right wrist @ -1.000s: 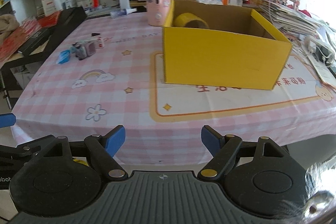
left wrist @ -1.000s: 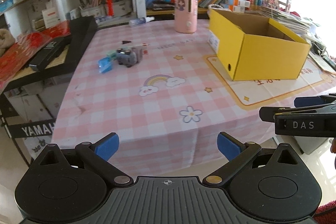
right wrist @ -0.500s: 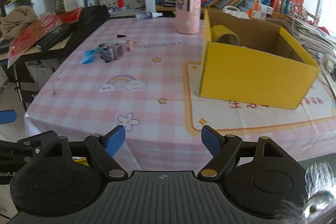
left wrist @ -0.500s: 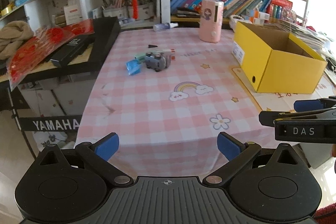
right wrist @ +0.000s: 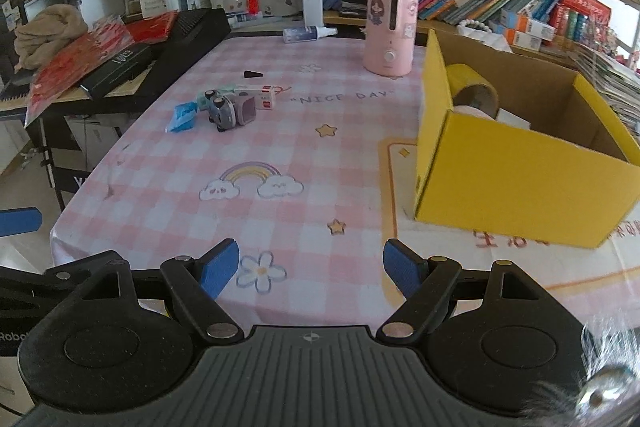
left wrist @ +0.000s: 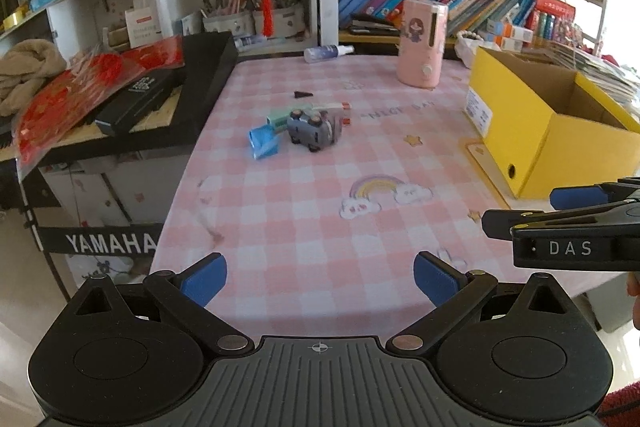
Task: Organize objects
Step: 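Move both tools toward the blue cloth and grey toy car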
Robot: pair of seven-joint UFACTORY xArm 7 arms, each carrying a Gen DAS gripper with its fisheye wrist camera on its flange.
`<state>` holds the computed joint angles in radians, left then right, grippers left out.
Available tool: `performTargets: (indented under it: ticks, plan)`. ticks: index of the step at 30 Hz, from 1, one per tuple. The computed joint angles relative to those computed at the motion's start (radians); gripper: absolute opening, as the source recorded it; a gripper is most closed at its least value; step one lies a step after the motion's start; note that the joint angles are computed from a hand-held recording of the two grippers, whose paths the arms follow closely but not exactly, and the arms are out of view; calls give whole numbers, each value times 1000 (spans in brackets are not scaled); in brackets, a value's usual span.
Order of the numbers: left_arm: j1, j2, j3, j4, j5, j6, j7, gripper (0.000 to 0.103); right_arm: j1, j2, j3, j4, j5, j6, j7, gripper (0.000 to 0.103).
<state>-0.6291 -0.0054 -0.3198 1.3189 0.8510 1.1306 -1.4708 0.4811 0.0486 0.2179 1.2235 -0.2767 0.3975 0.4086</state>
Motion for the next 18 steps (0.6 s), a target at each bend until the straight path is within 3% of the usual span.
performTargets:
  ticks: [18]
  plan:
    - [35, 143, 110, 157, 5, -23, 49, 101, 28, 368, -40, 479, 152, 99, -284, 78]
